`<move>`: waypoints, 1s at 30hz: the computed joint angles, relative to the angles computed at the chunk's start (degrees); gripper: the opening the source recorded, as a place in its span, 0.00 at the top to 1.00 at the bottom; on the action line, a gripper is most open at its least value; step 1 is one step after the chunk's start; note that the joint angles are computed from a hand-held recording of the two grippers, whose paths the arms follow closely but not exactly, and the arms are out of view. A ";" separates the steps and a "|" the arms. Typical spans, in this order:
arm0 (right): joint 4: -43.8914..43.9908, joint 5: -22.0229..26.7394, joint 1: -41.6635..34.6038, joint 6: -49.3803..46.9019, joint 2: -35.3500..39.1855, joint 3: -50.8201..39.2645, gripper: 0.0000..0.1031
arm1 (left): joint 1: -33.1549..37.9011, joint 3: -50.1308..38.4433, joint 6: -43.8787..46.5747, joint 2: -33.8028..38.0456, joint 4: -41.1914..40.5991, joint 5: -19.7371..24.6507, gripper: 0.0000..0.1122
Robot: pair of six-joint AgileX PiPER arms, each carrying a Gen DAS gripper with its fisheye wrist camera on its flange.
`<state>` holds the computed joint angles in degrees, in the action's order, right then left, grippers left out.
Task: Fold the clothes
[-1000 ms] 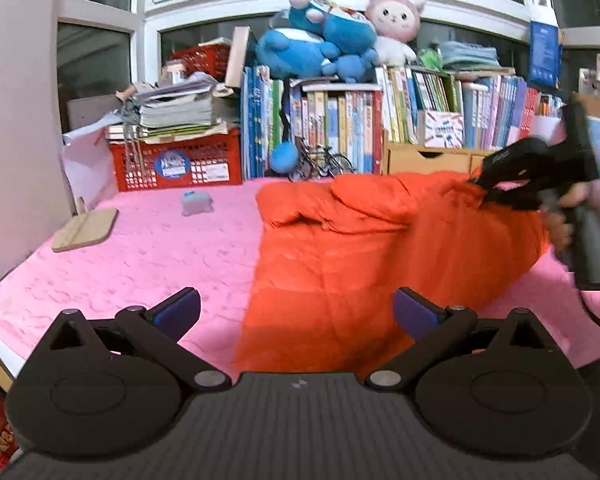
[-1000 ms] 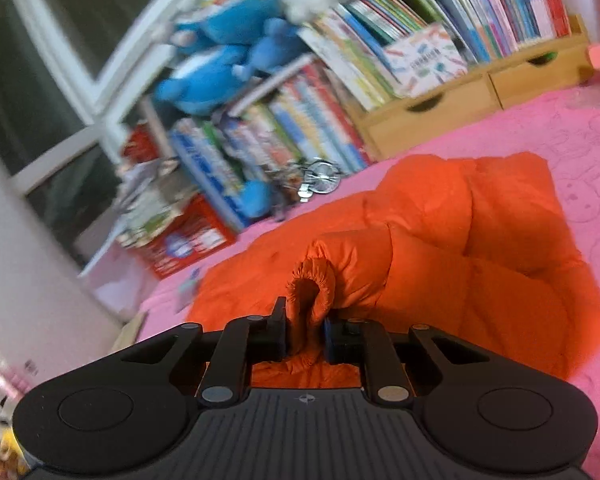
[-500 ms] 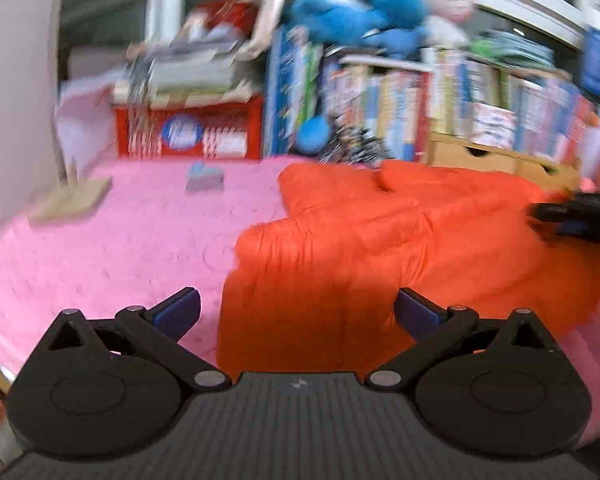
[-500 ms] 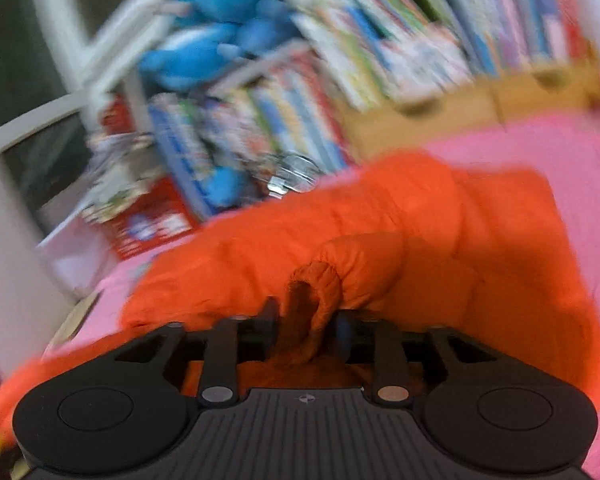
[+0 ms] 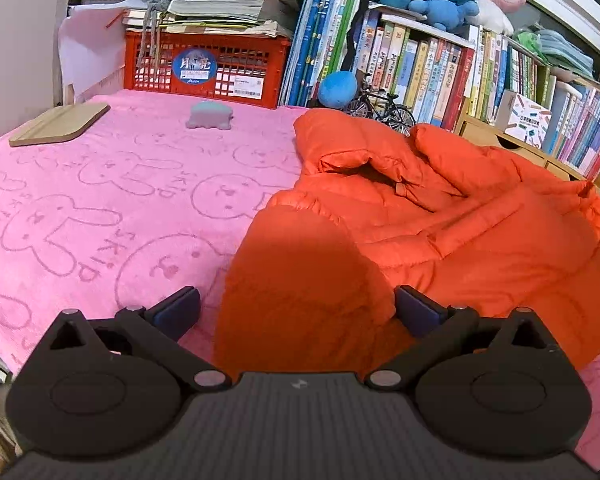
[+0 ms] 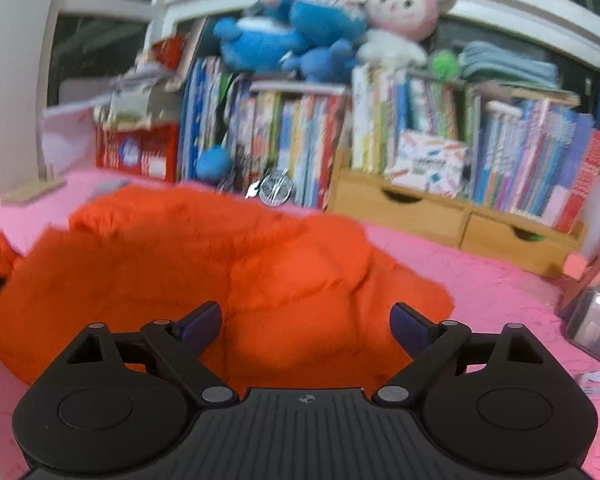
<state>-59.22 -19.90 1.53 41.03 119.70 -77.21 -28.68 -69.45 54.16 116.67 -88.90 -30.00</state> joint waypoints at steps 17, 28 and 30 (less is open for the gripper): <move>-11.60 3.12 1.54 16.48 7.98 -8.39 0.00 | -2.56 -1.69 -4.75 4.50 6.54 -6.75 0.08; -22.06 4.65 1.93 27.01 8.86 -10.44 0.01 | -3.69 -0.36 -10.42 5.05 10.57 -9.29 0.09; -16.31 5.36 2.41 20.75 8.38 -9.22 0.01 | -3.63 0.19 -11.42 4.65 11.14 -9.10 0.09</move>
<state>-75.54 -14.55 3.94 61.78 128.08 -86.43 -32.31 -69.26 42.74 121.32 -77.76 -39.10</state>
